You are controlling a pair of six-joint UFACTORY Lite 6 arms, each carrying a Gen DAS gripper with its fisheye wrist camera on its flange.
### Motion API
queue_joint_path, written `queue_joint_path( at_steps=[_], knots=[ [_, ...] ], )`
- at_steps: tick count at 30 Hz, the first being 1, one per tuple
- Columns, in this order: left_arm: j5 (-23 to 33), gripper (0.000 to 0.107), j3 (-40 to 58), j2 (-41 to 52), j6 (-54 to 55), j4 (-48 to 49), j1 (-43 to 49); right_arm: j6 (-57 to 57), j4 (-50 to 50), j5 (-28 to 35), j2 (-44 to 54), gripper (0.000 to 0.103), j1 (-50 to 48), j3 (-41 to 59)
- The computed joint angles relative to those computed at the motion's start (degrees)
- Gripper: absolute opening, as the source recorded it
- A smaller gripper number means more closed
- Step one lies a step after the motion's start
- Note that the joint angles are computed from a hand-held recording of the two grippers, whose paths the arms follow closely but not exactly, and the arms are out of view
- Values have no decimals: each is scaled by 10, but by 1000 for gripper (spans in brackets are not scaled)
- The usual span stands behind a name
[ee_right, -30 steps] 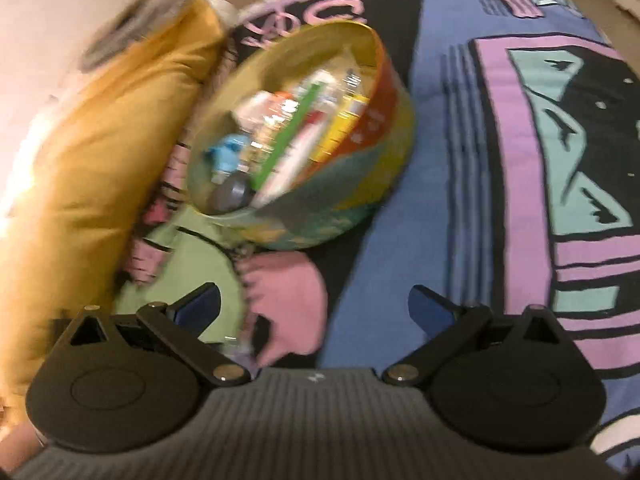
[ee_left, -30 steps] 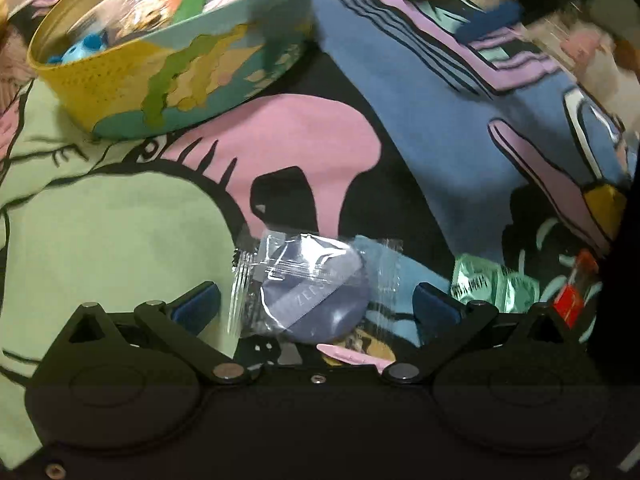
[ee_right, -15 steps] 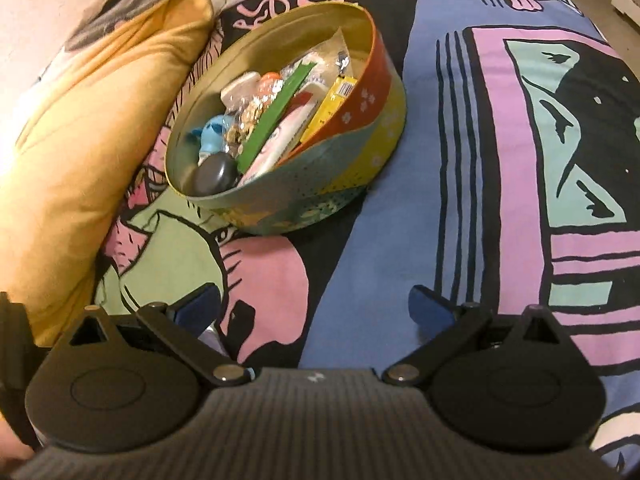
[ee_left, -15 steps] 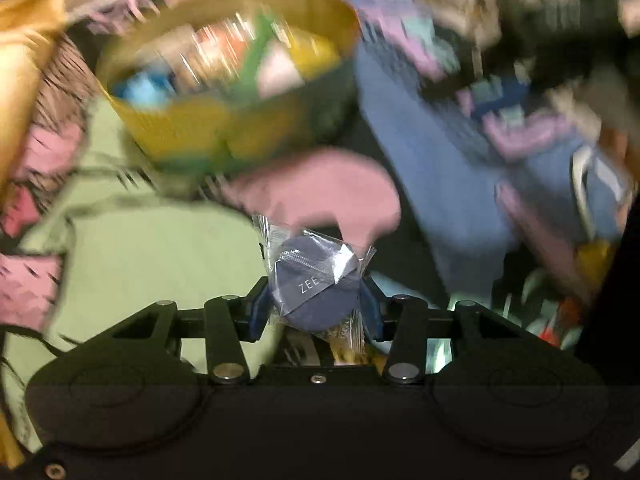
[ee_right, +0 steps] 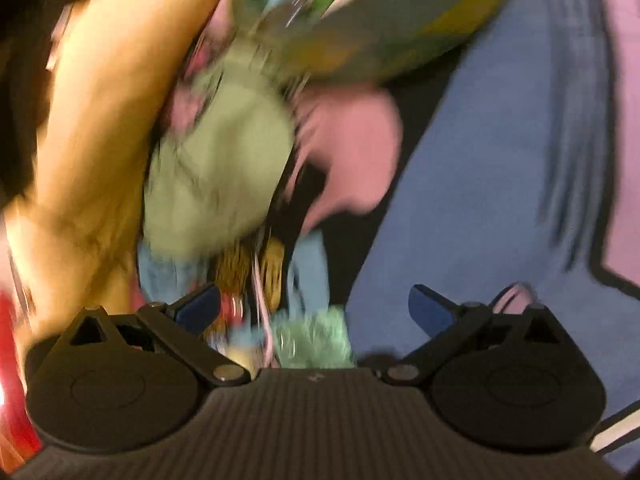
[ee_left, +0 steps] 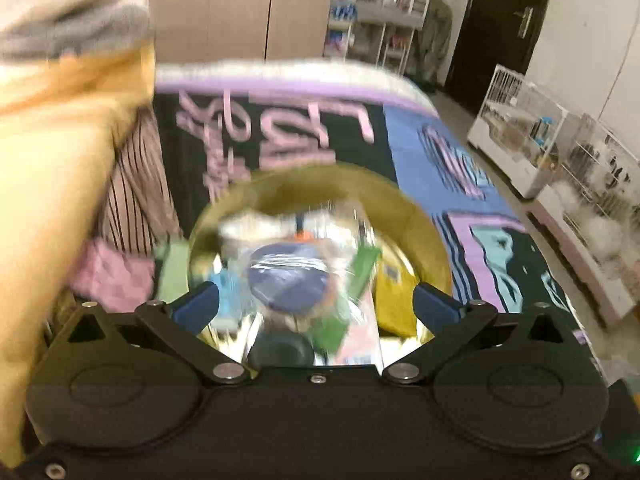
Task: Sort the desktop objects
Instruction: 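Grasp the green blister pack with the right tool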
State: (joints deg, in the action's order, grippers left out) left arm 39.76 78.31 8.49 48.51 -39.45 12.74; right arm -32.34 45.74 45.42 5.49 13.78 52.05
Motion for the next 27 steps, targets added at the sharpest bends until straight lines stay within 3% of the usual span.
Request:
queue_joint_path(
  at_steps=[6,10,13,19,24,27],
  knots=[
    [63,103,-140,-78,179,-36,128,7,-66,12,15,103,80,17],
    [150,103,-187,-93,316,14,220,92,-162,-15,16,103,158,23],
    [176,103,-225,-102,402,77,257,139,-205,-34,28,103,193,29],
    [150,103,-375,-189,536,162,273,229,-304,-40,57,102,248,51],
    [38,103,-520,-306,657,202,258,309,-368,-43,67,102,288,58],
    [26,103,-522,-272,641,198,260,329,-378,-40,76,102,305,68]
  ],
)
